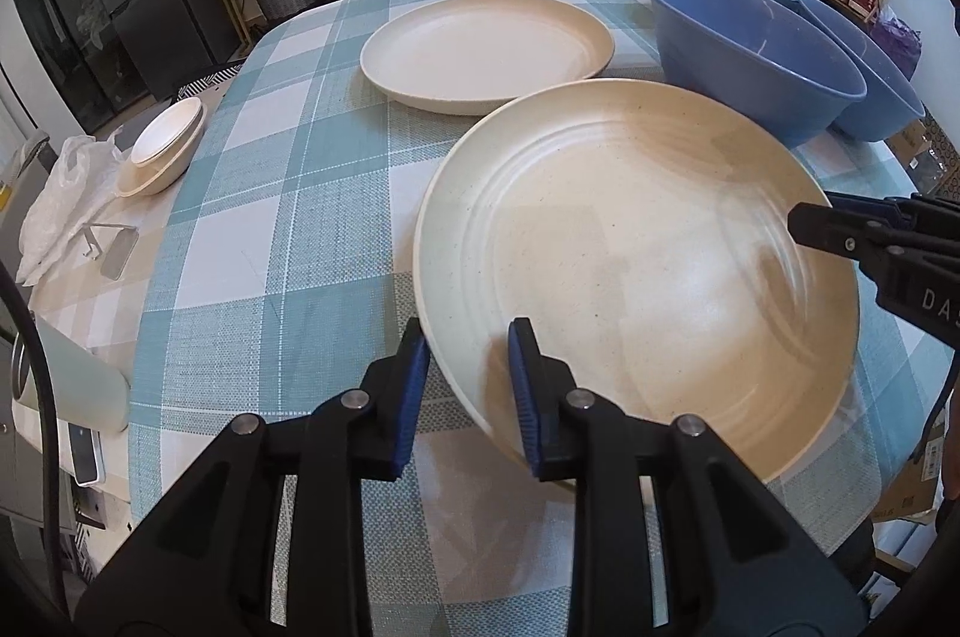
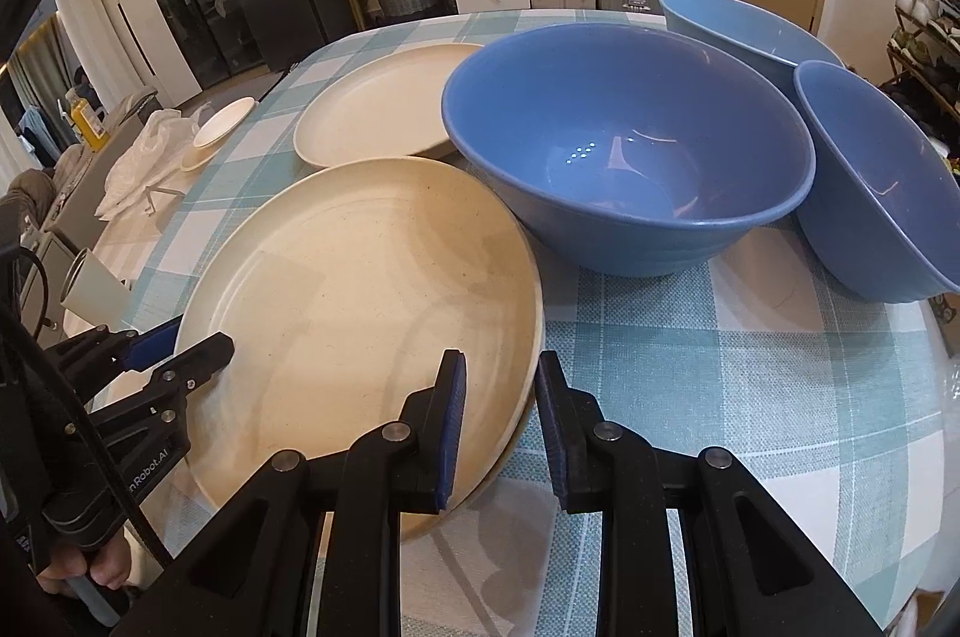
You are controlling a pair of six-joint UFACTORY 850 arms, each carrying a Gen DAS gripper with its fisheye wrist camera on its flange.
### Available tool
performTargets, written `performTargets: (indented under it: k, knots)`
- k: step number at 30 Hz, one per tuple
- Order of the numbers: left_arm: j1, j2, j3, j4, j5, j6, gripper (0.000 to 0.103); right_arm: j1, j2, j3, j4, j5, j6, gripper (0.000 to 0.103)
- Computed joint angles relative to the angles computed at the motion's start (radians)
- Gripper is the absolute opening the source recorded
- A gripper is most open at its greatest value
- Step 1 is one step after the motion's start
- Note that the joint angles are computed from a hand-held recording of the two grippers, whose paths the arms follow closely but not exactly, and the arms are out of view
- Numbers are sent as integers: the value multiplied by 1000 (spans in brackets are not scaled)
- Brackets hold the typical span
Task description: Organize plates and bowls
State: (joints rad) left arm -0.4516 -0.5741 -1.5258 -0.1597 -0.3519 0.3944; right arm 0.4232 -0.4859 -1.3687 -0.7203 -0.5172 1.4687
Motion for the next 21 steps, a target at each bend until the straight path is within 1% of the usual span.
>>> performTargets:
  k: [9, 13, 18, 21]
  knots:
    - [-9, -1, 7, 82, 16, -61, 24, 7, -6, -4, -12, -27, -5, 25]
    - [-11, 0, 11, 91, 23, -61, 27, 9, -12, -7, -7, -31, -9, 25]
    - [-10, -1, 10, 72, 21, -41, 28, 6, -17, -13, 0, -25, -14, 25]
    - [-5, -3, 6, 21, 13, 10, 31, 4, -16, -11, 3, -17, -19, 25]
